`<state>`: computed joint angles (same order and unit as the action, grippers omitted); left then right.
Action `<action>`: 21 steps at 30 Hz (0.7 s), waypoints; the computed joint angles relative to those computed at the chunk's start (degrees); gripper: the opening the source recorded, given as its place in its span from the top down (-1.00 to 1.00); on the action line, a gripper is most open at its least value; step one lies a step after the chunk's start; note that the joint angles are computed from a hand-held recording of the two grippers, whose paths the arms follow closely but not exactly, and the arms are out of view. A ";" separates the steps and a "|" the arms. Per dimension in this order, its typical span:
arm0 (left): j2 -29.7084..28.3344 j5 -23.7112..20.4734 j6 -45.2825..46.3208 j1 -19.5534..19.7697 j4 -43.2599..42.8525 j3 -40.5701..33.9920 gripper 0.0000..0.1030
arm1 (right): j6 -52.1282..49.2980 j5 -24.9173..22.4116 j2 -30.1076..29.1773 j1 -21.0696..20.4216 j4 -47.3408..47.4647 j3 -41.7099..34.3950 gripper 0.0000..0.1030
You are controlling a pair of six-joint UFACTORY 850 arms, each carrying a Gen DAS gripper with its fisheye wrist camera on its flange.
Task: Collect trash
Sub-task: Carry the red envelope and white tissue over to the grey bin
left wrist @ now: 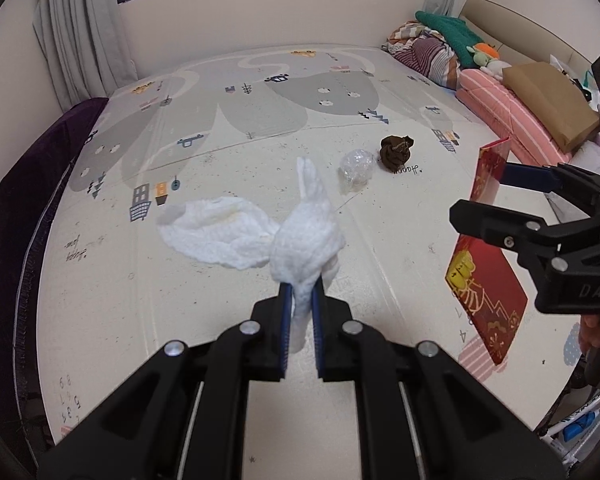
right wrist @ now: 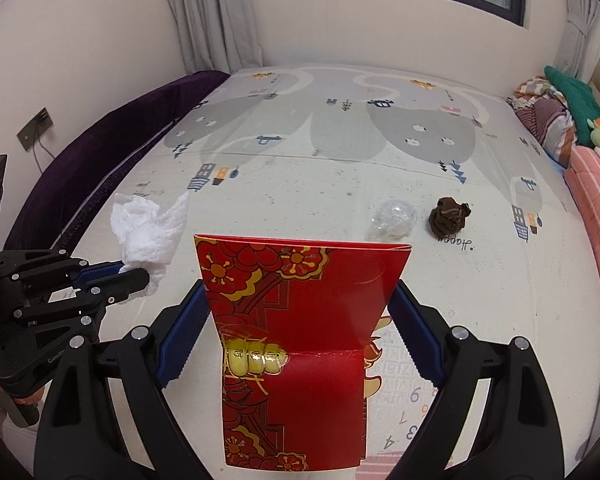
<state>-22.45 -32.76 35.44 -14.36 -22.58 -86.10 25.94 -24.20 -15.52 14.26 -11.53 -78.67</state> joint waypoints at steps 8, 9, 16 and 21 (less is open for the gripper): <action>12.69 3.09 -15.26 4.39 10.19 9.95 0.81 | -21.28 -3.31 1.39 5.64 14.29 -4.57 -0.66; 14.47 3.17 -18.40 4.99 12.07 11.39 0.81 | -24.84 -3.70 1.27 6.47 16.37 -5.18 -0.66; 29.48 1.08 -42.70 9.74 28.03 23.68 0.80 | -46.79 -6.11 1.31 13.15 30.76 -7.64 -0.66; 41.38 -3.81 -56.97 14.26 37.10 32.27 0.80 | -58.27 -9.33 0.94 19.30 38.34 -9.06 -0.66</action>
<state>18.92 -36.57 -21.52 -0.10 14.52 -53.83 -32.33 -33.53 -14.58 33.56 26.81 -87.73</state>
